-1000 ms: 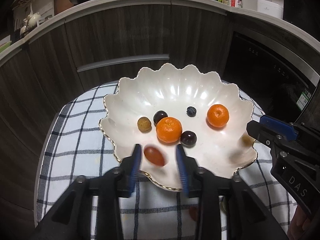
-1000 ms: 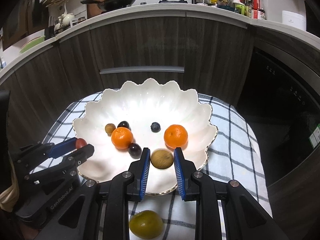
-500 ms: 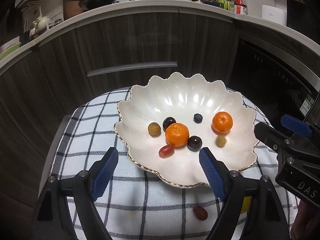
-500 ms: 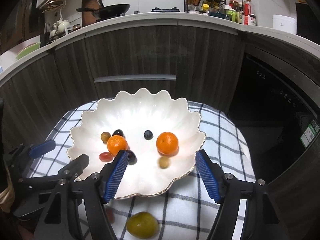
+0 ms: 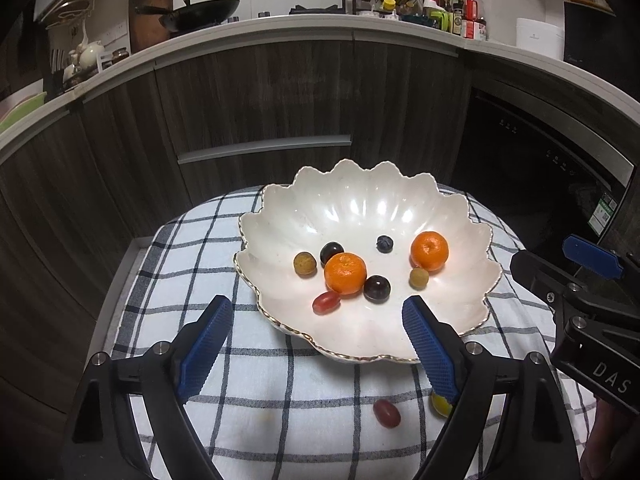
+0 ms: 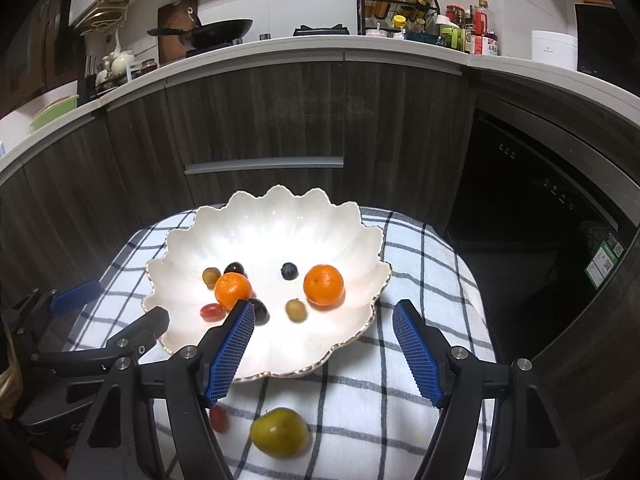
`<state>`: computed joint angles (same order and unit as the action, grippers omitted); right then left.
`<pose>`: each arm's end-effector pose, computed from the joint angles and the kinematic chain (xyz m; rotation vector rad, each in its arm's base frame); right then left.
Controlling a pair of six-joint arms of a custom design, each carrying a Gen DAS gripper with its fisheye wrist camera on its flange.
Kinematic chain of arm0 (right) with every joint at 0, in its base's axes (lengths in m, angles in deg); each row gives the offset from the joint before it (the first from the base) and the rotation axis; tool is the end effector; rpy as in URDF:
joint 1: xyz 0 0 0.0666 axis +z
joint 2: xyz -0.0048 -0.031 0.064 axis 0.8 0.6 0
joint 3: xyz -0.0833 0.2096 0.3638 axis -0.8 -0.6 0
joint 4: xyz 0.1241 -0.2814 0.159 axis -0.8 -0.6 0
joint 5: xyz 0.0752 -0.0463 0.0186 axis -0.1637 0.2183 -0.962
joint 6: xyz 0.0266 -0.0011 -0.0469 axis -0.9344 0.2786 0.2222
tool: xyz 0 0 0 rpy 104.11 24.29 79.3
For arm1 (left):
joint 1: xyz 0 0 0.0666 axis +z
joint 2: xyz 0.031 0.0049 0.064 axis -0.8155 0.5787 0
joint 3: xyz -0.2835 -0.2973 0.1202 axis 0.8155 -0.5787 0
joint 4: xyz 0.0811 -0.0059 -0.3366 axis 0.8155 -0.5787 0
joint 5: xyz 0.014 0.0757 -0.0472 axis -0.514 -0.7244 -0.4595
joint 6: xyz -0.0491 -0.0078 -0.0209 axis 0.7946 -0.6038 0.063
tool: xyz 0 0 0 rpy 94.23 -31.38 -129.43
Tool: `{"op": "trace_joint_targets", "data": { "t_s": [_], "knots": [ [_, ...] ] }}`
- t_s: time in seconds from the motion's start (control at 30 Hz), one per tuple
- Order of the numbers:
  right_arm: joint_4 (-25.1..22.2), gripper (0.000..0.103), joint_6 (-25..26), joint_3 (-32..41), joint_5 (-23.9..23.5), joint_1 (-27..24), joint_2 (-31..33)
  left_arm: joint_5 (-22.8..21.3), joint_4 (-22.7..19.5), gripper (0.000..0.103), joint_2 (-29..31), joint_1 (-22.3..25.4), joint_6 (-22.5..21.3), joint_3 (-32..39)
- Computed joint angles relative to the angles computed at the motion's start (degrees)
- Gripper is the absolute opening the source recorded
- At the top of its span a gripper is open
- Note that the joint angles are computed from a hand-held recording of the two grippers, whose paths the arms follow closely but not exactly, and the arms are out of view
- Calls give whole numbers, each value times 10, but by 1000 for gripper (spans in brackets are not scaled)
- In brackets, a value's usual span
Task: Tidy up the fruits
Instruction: 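Withdraw both open grippers toward the yellow-green fruit and remaining red grape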
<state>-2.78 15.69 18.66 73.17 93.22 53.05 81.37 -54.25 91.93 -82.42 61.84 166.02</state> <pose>0.4582 0.3565 0.4036 0.2545 2.2425 -0.1033 0.5065 -0.2642 0.4065 0.4591 2.2760 -0.1798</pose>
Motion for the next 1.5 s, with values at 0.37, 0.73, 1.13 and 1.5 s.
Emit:
{"op": "trace_joint_targets", "data": {
  "t_s": [0.37,0.73,1.13,1.5],
  "knots": [
    [-4,73,-6,-13,25,17,-22,-3,12,87,-32,-6,1,-28],
    [-7,73,-15,-23,34,30,-31,-5,19,87,-52,-8,2,-55],
    [-10,73,-25,-41,40,43,-36,-1,30,87,-68,-10,-5,-92],
    [-5,73,-30,-67,29,49,-37,4,55,87,-80,-16,-19,-140]
  ]
}}
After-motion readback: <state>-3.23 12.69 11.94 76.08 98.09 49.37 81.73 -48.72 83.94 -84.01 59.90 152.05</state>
